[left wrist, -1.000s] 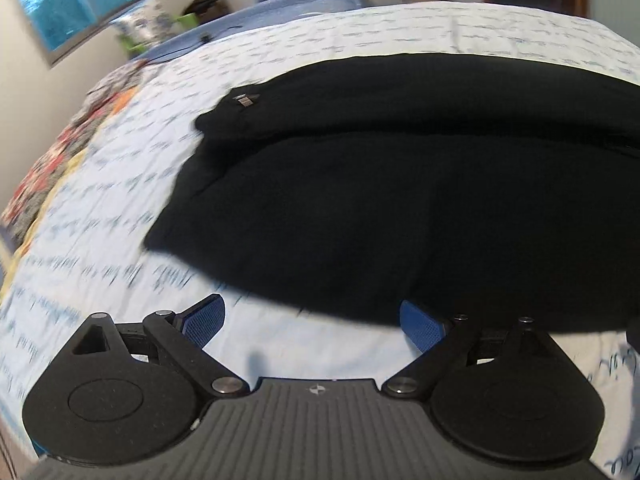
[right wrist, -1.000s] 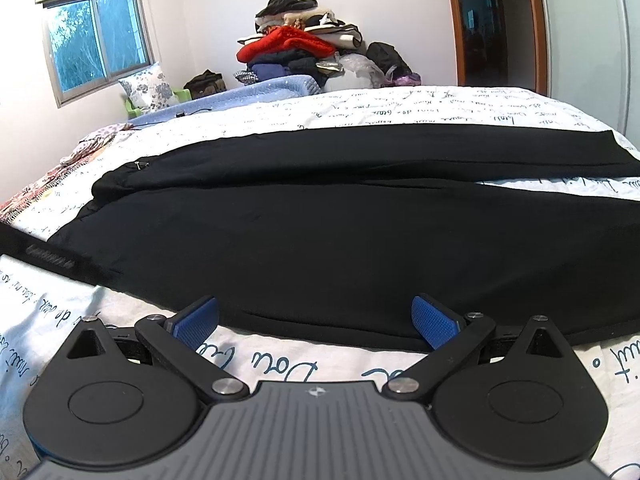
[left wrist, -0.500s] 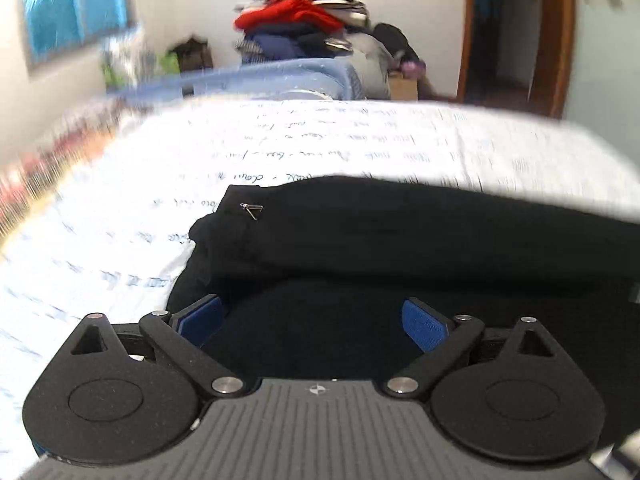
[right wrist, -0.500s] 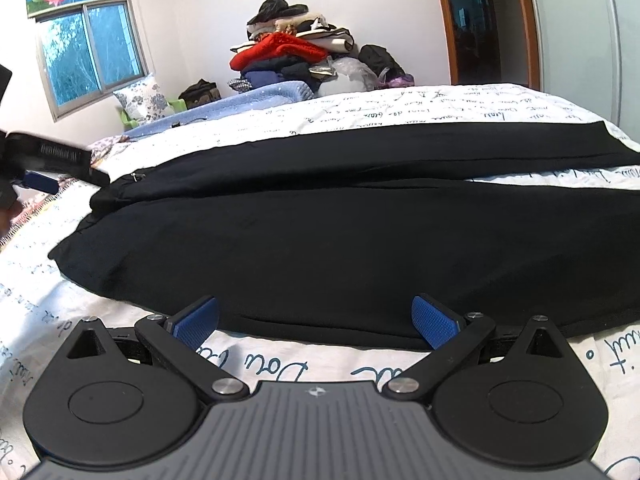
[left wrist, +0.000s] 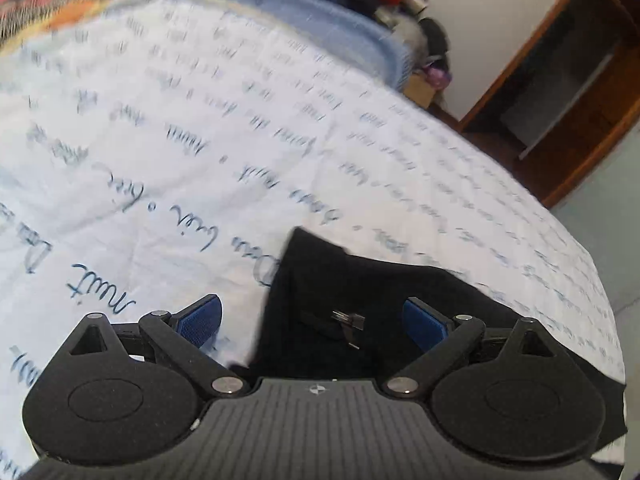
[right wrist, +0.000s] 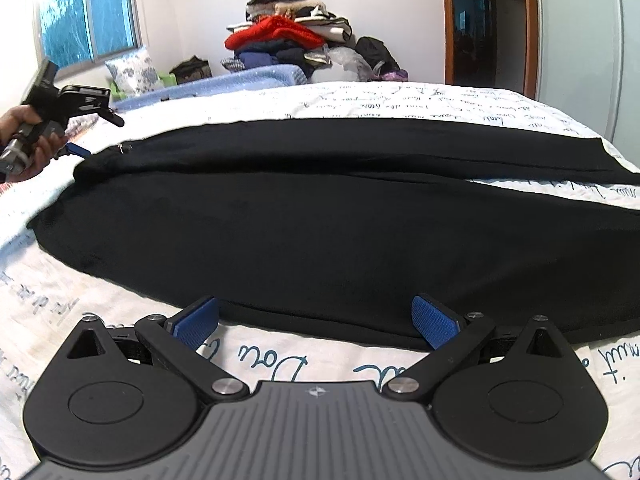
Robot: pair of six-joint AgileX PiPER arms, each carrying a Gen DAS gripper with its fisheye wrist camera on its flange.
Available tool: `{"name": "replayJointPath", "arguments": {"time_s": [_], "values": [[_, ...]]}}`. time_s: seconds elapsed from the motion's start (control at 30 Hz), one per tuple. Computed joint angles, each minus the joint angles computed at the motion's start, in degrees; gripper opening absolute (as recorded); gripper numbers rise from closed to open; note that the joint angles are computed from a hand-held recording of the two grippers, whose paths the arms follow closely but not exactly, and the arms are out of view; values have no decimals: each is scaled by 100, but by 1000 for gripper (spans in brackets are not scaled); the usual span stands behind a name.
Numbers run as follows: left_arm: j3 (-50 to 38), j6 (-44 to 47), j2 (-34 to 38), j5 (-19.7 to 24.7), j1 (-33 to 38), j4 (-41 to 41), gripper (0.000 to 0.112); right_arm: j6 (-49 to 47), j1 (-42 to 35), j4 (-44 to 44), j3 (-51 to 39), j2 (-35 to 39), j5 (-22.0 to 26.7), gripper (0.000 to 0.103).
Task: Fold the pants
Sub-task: 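Close the left tool on the trouser waistband and lift it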
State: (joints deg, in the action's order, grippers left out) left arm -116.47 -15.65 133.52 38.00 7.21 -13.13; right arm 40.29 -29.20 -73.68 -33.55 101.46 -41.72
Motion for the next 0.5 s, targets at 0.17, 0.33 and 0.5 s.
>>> {"name": "replayJointPath", "arguments": {"time_s": [0.17,0.33,0.5], "values": [[-288,1472,419,81,368,-1789,102,-306,239,370,48,-57,289,103],[-501,2644,644,445,603,-3440,93,-327,374,457,-5,-47,463,103],[-1042,2562,933,683,589,-3176,38,-414,427,566,12,-54,522,103]]}}
